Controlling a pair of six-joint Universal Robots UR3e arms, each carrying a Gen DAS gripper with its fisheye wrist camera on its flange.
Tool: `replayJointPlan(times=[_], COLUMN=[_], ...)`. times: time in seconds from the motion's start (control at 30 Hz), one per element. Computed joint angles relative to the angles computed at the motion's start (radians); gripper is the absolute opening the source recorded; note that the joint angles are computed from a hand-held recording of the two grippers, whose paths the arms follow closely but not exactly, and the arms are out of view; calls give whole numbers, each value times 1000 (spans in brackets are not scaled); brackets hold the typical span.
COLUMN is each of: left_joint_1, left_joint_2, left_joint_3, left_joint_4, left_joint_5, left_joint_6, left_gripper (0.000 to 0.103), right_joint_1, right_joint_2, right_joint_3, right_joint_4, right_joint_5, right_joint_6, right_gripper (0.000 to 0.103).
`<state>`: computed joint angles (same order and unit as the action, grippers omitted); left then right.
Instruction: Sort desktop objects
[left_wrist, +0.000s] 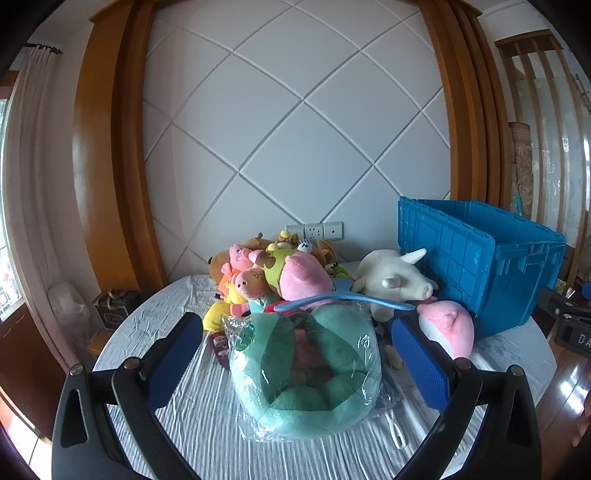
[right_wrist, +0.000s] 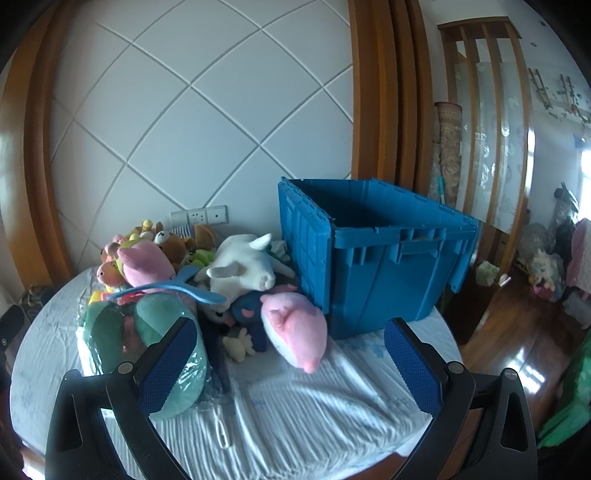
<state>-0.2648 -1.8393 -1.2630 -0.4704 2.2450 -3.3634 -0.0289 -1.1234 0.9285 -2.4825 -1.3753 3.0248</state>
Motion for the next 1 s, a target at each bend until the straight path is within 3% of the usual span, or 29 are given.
replayJointPlan(times=[0.2, 0.27, 0.5, 1.0], left_joint_1=[-18, 21, 64, 66], left_joint_2=[-6, -1, -8, -9], left_joint_3=[-11, 6, 53, 53], left_joint_4=[11, -55, -140, -155], left_joint_5=[50, -4, -66, -63], left_joint_6=[-12, -60, -45, -49], left_gripper=[103, 103, 103, 103], right_joint_1=[-2, -3, 7, 4], right_joint_2=[10, 9, 26, 25], right_joint_3=[-19, -21, -39, -37], right_joint_4=[19, 22, 27, 33], right_joint_5=[3, 4, -3, 30], right_joint_6=[4, 3, 3, 1], right_gripper=[103, 103, 103, 103])
